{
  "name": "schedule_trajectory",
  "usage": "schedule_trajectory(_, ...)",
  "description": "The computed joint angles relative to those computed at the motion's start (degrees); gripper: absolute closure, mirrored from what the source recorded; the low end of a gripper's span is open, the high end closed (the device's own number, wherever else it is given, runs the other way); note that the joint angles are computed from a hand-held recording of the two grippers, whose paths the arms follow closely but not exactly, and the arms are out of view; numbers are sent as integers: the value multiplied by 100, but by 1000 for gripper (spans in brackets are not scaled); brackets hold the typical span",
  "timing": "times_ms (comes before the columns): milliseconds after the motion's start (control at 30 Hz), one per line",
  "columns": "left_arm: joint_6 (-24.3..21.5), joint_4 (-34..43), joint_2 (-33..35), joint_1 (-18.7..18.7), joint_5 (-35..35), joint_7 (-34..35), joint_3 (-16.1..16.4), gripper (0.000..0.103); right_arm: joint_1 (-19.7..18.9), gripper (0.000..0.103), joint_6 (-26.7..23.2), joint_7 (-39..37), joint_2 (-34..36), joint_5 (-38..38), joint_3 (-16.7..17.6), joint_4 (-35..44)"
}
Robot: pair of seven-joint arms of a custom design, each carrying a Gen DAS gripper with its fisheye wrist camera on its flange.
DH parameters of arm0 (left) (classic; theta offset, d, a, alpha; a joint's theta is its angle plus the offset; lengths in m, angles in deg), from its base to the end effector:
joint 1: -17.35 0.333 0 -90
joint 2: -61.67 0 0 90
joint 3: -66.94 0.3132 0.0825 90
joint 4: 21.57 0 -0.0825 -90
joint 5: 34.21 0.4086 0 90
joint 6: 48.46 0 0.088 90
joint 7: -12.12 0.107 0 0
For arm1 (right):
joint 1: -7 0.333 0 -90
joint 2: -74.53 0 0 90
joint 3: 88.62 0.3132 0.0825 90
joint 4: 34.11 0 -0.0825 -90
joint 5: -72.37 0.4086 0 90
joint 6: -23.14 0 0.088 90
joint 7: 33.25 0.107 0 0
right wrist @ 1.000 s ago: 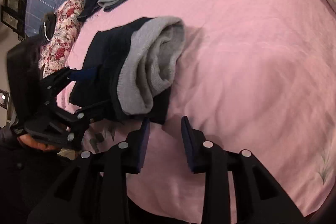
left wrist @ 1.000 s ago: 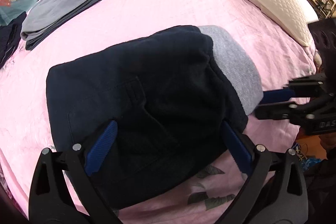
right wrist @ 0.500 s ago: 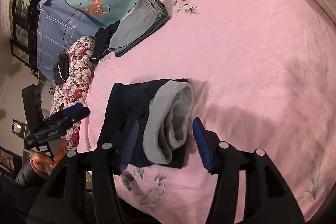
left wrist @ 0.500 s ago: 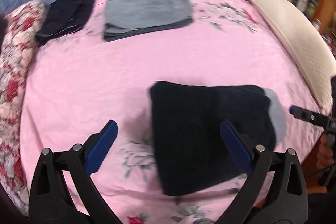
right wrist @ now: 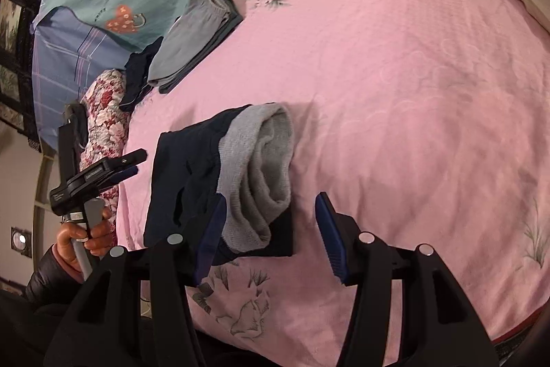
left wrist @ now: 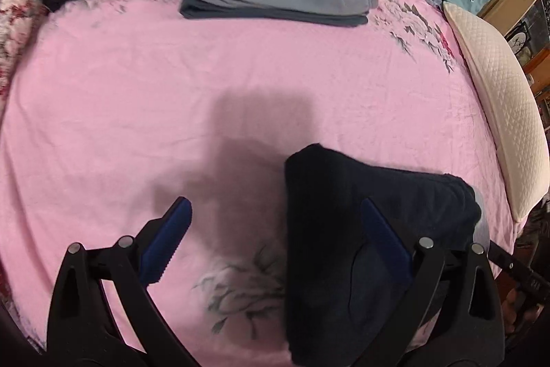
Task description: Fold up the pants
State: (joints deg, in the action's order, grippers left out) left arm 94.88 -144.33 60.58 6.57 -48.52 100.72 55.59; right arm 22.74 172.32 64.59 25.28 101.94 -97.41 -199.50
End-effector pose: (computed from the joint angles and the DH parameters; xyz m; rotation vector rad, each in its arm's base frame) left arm 0.5459 -0.2206 0.4361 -1.9242 2.3300 -0.6341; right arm 0.3501 0.0378 0.4458 -1.3658 1.9945 0.1042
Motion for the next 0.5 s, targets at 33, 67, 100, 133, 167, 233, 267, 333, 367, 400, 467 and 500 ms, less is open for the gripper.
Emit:
schedule_trajectory(33, -67, 118, 138, -3, -163, 84, 5, 3, -43, 49, -15, 69, -5, -21, 49, 7)
schedule_trajectory(67, -171, 256, 296, 3, -378, 197, 0, 3, -85, 49, -43, 141, -6, -55, 98, 20)
schedule_trajectory(100, -260, 350, 403, 20, -569, 314, -15, 3, -117, 49, -73, 203, -3, -93, 136, 38)
schedule_trajectory(133, -354, 418, 480, 41, -727, 409, -32, 3, -132, 49, -92, 229, 5, -126, 146, 57)
schedule_trajectory(167, -412, 448, 525, 65, -899, 546, -53, 3, -136, 49, -109, 232, 20, -157, 142, 90)
schedule_trajectory(233, -414, 412, 505, 90, -1072, 716, -81, 3, -126, 49, -122, 158, 156, -230, 107, 237)
schedule_trajectory(267, -437, 376, 474, 104, -1179, 839, -90, 3, -112, 49, -110, 63, 284, -275, 76, 350)
schedule_trajectory(333, -533, 323, 425, 121, -1354, 1071, -93, 3, 6, 48, -70, -249, 611, -256, -79, 604)
schedule_trajectory(367, -575, 283, 397, 127, -1459, 1192, -92, 3, 166, 48, -55, -547, 860, -137, -266, 784)
schedule_trajectory(400, -596, 241, 373, 124, -1491, 1233, -87, 3, 268, 48, -75, -790, 1093, -13, -383, 949)
schedule_trajectory(467, -581, 183, 342, 109, -1454, 1172, -74, 3, 518, 48, -204, -1397, 1673, 389, -677, 1351)
schedule_trajectory(500, -565, 148, 308, 96, -1424, 1125, -73, 3, 619, 48, -332, -1671, 1951, 610, -811, 1551)
